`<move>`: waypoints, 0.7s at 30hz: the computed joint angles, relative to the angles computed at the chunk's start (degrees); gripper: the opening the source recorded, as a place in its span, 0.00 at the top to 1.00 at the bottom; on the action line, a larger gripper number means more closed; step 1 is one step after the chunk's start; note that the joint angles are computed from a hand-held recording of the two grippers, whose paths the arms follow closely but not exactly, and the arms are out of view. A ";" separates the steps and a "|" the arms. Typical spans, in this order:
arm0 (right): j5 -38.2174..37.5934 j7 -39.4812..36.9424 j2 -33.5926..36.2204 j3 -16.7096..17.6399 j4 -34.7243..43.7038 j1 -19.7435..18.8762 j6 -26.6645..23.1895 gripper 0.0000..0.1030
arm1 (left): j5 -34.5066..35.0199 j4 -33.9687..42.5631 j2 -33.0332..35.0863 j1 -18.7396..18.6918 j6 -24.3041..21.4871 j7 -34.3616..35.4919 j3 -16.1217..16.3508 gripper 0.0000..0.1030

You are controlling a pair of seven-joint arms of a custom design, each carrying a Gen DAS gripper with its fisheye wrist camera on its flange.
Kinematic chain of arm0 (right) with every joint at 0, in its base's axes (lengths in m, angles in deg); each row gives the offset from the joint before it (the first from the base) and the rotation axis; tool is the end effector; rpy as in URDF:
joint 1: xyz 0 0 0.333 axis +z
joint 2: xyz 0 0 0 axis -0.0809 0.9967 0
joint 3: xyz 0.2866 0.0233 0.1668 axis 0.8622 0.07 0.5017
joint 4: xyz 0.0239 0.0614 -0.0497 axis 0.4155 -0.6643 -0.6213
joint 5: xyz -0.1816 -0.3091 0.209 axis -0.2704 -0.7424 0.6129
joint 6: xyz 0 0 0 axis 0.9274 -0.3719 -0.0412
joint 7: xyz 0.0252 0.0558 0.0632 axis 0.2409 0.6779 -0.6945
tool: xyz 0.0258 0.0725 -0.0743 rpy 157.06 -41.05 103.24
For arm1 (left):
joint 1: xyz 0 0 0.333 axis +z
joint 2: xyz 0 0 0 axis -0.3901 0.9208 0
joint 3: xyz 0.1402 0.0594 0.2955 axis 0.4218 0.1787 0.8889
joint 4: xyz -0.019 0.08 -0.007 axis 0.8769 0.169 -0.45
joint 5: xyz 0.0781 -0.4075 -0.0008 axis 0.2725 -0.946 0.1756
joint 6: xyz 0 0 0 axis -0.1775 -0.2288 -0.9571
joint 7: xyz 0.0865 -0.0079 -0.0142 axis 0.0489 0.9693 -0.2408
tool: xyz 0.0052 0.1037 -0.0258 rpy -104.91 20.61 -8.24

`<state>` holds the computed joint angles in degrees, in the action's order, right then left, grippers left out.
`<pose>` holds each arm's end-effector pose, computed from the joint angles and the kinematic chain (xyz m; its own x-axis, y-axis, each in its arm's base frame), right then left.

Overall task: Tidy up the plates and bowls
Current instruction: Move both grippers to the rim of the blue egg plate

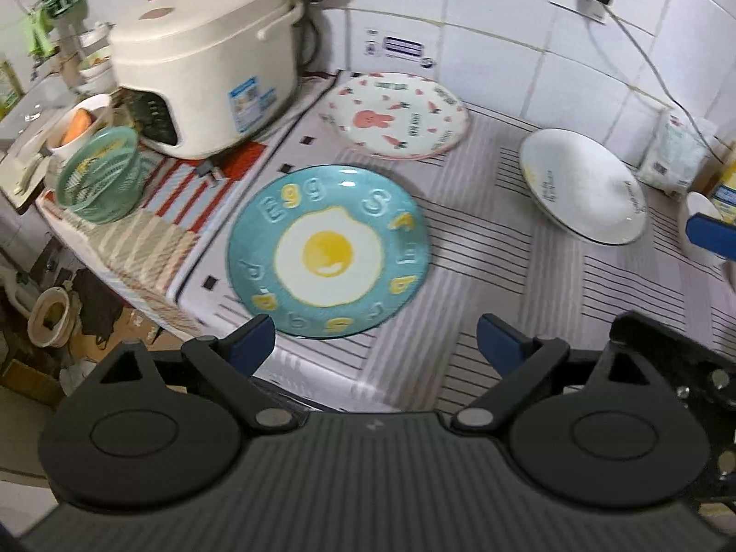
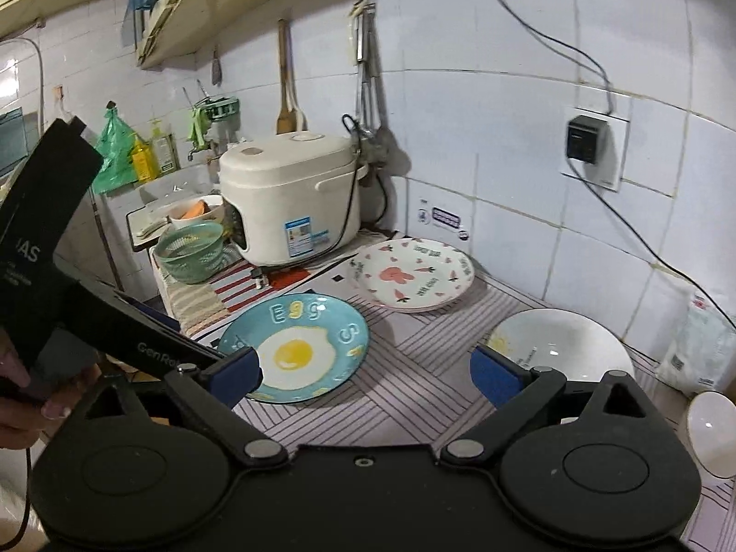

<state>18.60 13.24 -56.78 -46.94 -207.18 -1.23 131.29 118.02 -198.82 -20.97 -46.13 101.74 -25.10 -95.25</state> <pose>0.5944 0.0590 0.4358 0.9229 -0.3830 -0.0402 -0.2488 -0.5132 -0.8214 0.4893 -0.3536 0.4202 0.6678 -0.7438 0.0279 -0.6072 -0.5661 -0.5575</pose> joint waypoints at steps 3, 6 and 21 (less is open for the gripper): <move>-1.00 -0.34 0.27 0.58 -0.61 0.80 1.10 0.03 | 1.78 -2.01 -0.99 -0.25 -1.07 -1.96 0.00 0.07; -2.84 1.98 2.41 1.09 0.75 1.46 0.88 0.03 | 2.47 -4.69 -2.13 0.24 -0.15 -3.83 0.16 0.07; -8.40 13.81 17.23 5.55 10.16 2.77 0.67 0.09 | 3.94 -15.02 -2.92 5.18 10.90 -10.82 2.12 0.08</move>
<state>10.19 27.05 -39.55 -41.39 -197.02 1.55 131.97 121.97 -213.84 -23.89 -40.95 112.64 -35.92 -93.12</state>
